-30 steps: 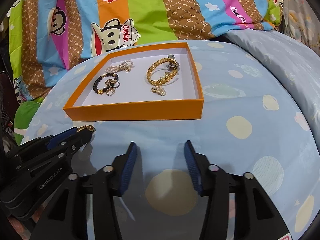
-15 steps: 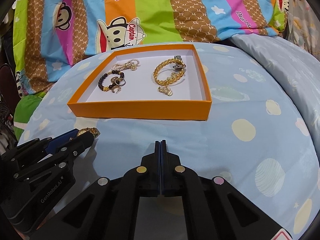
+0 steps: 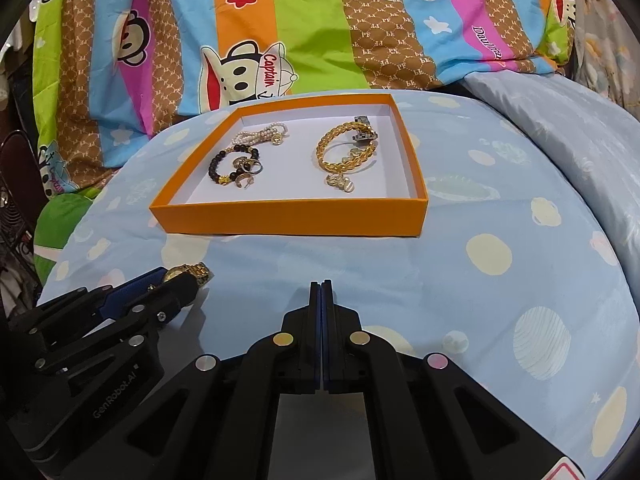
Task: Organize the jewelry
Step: 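Lift the gold watch with the left tool and carry it over the box, then lower the gold watch into the box and open the left tool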
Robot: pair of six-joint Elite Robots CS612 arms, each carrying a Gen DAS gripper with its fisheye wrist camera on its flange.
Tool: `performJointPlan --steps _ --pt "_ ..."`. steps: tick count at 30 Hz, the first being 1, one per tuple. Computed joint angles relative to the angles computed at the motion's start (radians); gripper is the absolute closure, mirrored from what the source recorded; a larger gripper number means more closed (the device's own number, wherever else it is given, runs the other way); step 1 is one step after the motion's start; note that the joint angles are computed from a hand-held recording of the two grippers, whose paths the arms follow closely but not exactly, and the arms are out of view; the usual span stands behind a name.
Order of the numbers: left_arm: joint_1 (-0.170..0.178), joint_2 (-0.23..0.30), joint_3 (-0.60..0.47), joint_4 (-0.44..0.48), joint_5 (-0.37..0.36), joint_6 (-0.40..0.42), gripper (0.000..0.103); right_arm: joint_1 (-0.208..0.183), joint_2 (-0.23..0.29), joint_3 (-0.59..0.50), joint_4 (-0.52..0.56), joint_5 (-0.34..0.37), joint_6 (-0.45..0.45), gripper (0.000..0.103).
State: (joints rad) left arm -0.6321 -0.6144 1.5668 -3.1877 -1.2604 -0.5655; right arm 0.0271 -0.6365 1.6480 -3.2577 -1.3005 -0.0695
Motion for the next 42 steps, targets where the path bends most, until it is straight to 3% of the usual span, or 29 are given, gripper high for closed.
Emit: performJointPlan --steps 14,27,36,42 --pt "-0.003 -0.015 -0.015 -0.036 -0.002 0.035 0.081 -0.008 -0.019 -0.018 -0.017 0.05 -0.004 0.103" --pt "0.028 0.022 -0.142 0.0 0.039 0.093 0.081 -0.002 0.021 -0.149 0.015 0.023 0.001 0.103" --pt "0.056 0.064 -0.21 0.041 0.021 0.058 0.081 -0.004 0.063 -0.218 0.067 0.03 0.033 0.103" --pt "0.081 0.059 -0.196 0.005 -0.007 0.016 0.081 -0.006 0.073 -0.226 0.067 0.018 0.04 0.103"
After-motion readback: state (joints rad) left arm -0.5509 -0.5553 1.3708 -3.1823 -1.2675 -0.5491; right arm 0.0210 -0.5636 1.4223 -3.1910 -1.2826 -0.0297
